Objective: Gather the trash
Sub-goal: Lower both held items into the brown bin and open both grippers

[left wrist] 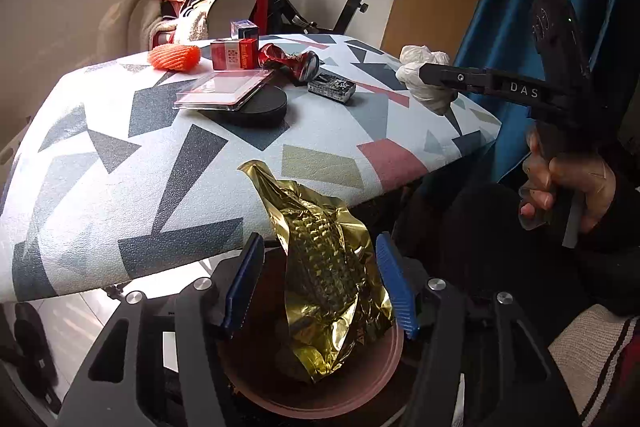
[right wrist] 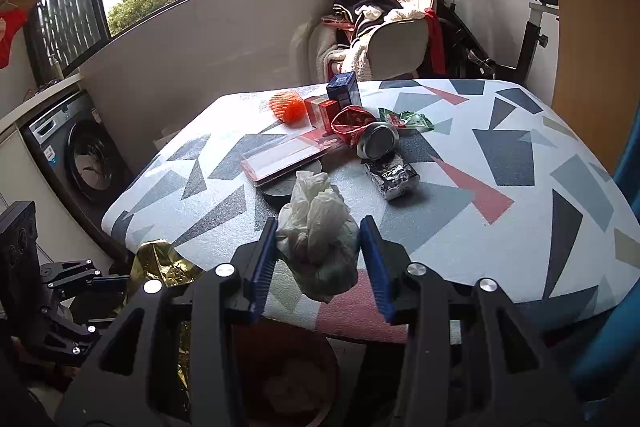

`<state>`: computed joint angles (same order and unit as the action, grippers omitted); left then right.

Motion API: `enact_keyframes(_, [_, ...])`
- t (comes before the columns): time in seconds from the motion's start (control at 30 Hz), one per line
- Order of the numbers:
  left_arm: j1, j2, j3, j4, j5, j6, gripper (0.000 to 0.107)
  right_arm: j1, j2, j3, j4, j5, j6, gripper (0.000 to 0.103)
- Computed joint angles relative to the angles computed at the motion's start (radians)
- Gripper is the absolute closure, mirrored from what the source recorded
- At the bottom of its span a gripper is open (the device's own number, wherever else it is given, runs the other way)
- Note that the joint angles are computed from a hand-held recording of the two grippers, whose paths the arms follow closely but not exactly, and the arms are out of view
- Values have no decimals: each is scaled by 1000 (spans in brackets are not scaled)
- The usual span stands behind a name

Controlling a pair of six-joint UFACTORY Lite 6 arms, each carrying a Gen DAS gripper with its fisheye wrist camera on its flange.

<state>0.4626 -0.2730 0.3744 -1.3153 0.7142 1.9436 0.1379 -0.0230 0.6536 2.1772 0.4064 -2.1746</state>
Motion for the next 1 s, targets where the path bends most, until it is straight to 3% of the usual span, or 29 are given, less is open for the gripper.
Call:
enact_keyframes(0.33, [165,-102,-16,-75,65,87,16,98,-4,-52,77,-18,-102,59])
enact_keyframes(0.63, [383,-116,-20,-92,152,170,14,215,58,-64,169,-34,-218,59])
enact_keyframes(1.0, [425,0,2,-144,111,207,13,394,201,-10,333,-105,-411,59])
